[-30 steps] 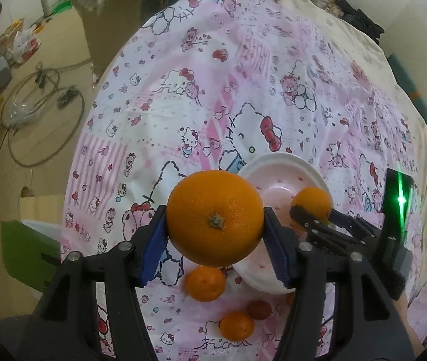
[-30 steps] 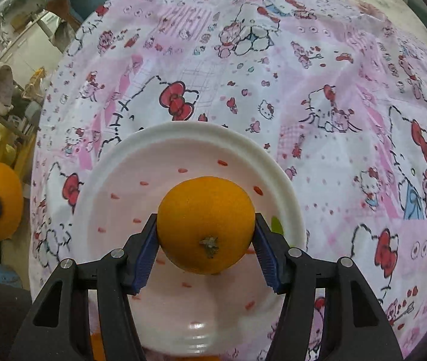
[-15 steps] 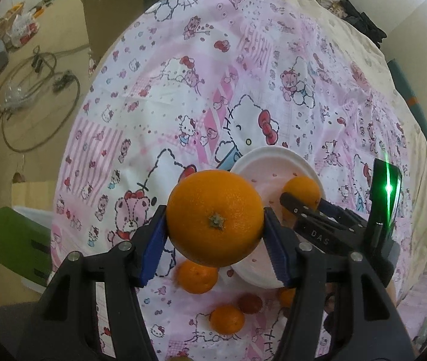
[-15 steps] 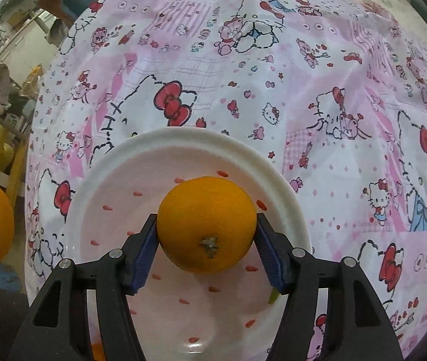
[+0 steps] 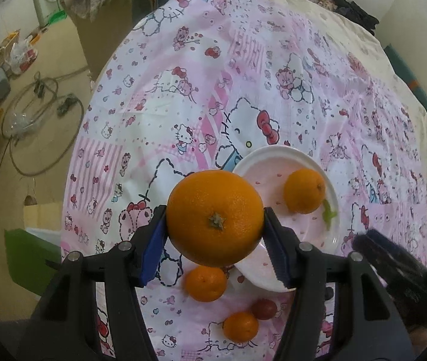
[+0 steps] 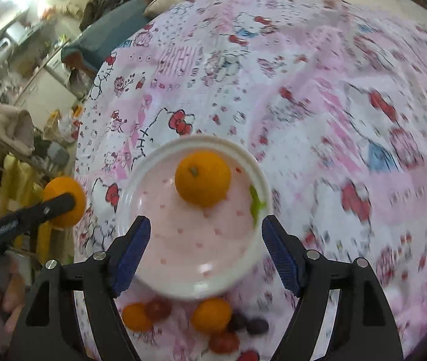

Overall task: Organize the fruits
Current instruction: 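Lower the right tool's orange onto the plate and open it while the left tool carries its orange, then lower the large orange onto the plate and open the left tool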

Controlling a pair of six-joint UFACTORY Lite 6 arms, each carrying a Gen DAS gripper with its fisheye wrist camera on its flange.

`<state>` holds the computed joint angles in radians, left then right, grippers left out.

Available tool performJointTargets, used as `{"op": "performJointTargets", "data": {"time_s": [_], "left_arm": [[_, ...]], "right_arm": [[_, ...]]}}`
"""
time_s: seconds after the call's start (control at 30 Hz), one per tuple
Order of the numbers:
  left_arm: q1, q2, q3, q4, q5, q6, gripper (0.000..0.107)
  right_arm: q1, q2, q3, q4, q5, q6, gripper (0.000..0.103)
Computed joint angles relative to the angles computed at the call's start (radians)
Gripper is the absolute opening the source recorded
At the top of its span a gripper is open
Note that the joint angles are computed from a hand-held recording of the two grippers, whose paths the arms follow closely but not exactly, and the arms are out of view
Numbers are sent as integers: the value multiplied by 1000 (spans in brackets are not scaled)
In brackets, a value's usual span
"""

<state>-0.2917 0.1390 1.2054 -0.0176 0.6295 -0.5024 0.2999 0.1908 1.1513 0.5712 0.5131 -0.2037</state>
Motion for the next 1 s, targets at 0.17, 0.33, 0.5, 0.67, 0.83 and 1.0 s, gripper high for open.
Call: {"op": "performJointTargets", "data": {"time_s": [0.17,0.33,0.5,0.67,0.83,1.0], "left_arm": [[-48,41,16,48,-21,-32,57],[-77,126,65,106,-58,-33,57],[-113,191,89,105,-110,-19,57],[-147,296,186,70,-106,31,57],[-169,397,269,78,-100,15,57],[-171,461,316,100,-102,-28,58]], "right_arm": [[-97,-201,-222,142,-4,-61,79],[-177,-286,-328,264,4,-141,79],[-230,-307,-345,291,28,-171,79],[-299,-310,-347,352,91,-226,79],[-362,-288,-336,392,116,-254,79],[-398,-277,-334,413,141,-284,79]]}}
